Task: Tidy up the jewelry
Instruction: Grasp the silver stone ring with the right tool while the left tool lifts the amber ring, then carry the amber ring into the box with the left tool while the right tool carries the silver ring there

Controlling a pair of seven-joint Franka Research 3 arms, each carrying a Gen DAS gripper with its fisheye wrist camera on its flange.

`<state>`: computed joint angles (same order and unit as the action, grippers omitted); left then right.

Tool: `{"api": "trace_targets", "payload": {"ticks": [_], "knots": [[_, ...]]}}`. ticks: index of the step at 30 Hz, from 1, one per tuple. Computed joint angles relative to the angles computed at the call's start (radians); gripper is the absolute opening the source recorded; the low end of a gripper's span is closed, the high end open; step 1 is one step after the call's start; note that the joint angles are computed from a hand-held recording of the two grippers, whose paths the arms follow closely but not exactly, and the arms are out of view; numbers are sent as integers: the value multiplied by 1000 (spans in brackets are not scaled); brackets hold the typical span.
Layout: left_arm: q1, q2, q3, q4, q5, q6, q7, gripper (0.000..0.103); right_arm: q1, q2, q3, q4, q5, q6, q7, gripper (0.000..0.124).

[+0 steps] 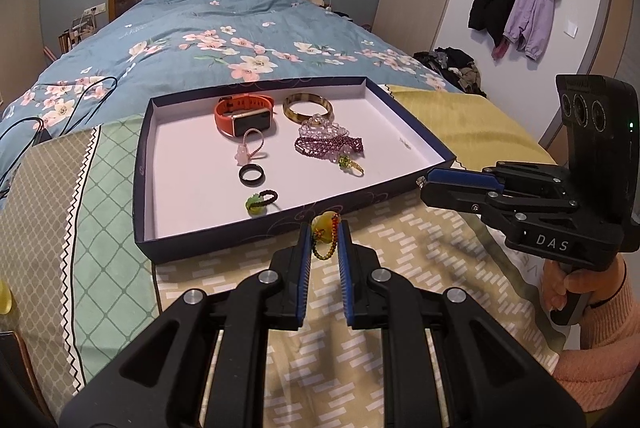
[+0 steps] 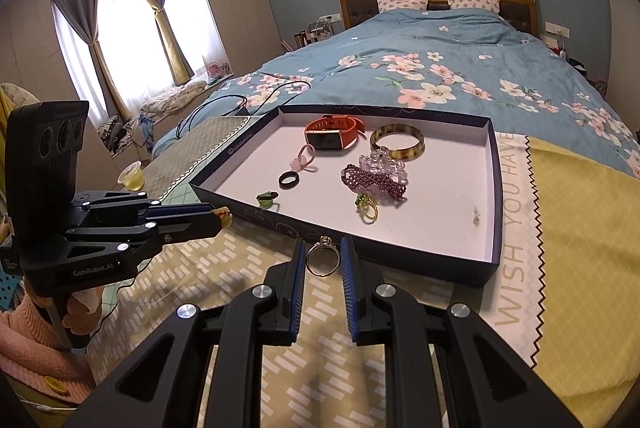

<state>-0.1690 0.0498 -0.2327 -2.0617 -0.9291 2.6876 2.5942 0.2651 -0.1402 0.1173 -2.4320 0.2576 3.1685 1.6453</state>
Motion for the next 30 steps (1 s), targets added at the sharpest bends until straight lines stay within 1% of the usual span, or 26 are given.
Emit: {"api": "trace_targets", "payload": {"ticks": [9,14,22,24,29,30], "knots": [[-2,-3,0,1,-11,19,4,13,13,8,-10,13,14,7,-17,16],[-1,-3,0,3,-20,25,9,13,0,14,-1,24,2,8,-11,16],[-1,-2,1,8,-36,31,15,13,10,22,-10,34,11,15,-22,16],[0,-4,1,7,-38,32,15,13,-2,24,-1,37,-2,16,-12,16],[0,-3,2,10,-43,36,16,13,0,27,-5,42,-1,22,-15,16],[0,-3,2,12,-44,38,15,13,-11,28,3,43,-12,22,-7,16]]}}
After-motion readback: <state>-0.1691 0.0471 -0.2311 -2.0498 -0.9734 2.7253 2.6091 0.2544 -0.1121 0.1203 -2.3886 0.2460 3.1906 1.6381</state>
